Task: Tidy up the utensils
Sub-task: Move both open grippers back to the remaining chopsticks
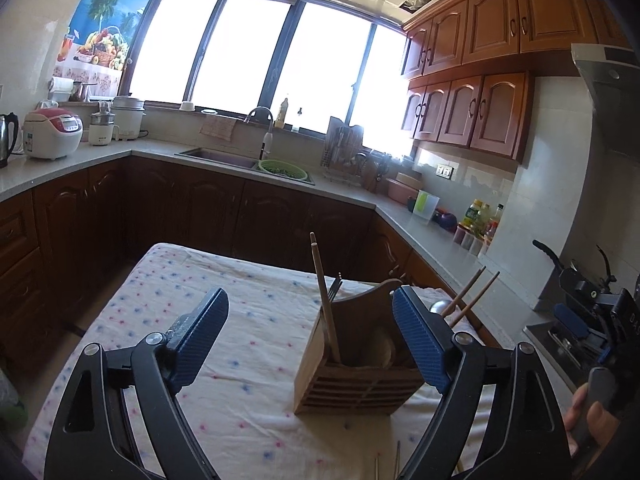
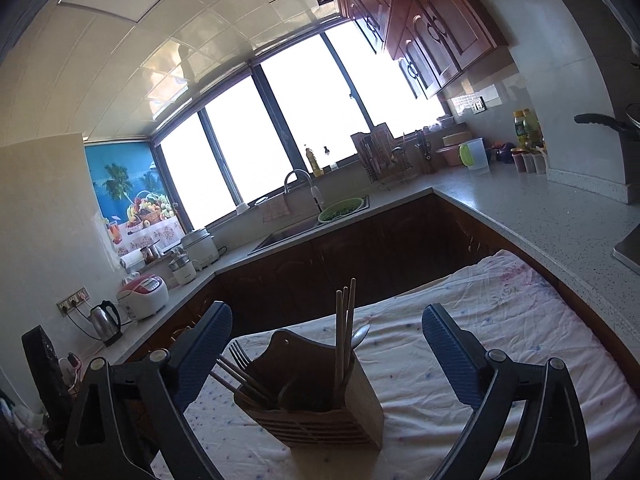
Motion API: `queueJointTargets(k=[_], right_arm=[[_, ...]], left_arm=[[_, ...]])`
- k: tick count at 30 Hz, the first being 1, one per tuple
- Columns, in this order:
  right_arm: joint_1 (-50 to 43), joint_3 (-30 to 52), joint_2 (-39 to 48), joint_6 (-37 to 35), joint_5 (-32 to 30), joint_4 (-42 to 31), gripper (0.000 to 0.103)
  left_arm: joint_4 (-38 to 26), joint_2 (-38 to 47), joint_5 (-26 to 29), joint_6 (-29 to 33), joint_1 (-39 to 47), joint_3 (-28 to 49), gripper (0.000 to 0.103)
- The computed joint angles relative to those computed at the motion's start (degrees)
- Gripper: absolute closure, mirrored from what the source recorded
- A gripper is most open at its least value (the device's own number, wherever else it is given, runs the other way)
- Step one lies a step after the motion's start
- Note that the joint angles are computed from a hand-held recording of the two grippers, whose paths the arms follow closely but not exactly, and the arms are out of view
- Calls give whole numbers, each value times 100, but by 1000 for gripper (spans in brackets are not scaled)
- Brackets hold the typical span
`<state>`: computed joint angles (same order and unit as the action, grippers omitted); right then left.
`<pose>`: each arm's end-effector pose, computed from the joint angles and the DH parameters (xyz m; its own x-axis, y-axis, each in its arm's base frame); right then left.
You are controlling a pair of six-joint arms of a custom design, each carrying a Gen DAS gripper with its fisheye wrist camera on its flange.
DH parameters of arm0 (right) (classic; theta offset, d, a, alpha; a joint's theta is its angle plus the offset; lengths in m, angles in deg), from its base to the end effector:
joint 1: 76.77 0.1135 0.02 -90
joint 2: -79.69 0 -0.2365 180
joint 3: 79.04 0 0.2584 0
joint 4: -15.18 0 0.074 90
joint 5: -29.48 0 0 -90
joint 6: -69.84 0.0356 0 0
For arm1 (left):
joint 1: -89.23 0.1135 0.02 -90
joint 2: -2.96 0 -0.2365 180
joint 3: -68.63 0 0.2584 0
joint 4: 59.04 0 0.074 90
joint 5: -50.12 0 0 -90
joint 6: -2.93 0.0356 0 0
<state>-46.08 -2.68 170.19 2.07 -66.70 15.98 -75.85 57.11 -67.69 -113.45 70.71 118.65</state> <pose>0.3240 0.1968 0.2616 -0.4097 0.1942 -0.8913 -0.4780 0.7865 0.3911 0.2307 -0.0598 0.2489 -0.2448 -0.3324 -0.9108 -0.2690 0.9258 -0.2656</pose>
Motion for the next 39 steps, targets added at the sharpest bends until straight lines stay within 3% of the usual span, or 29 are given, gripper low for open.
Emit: queueJointTargets(k=[17,28,39], right_arm=[[-105,-2263,-2183,-104,268,-371,5],[-92,-3207,-2875,-53,367,-525,5],[-259,-3550,-2587,-92,245,-434,5]], left_arm=[[-1503,-1091,-1538,-1103,-1809,-724,14],[-2071,-1042,-1655,-1904,-2390,-917,14],[-1854,-213,-1192,-2026,-2290,-852,14]])
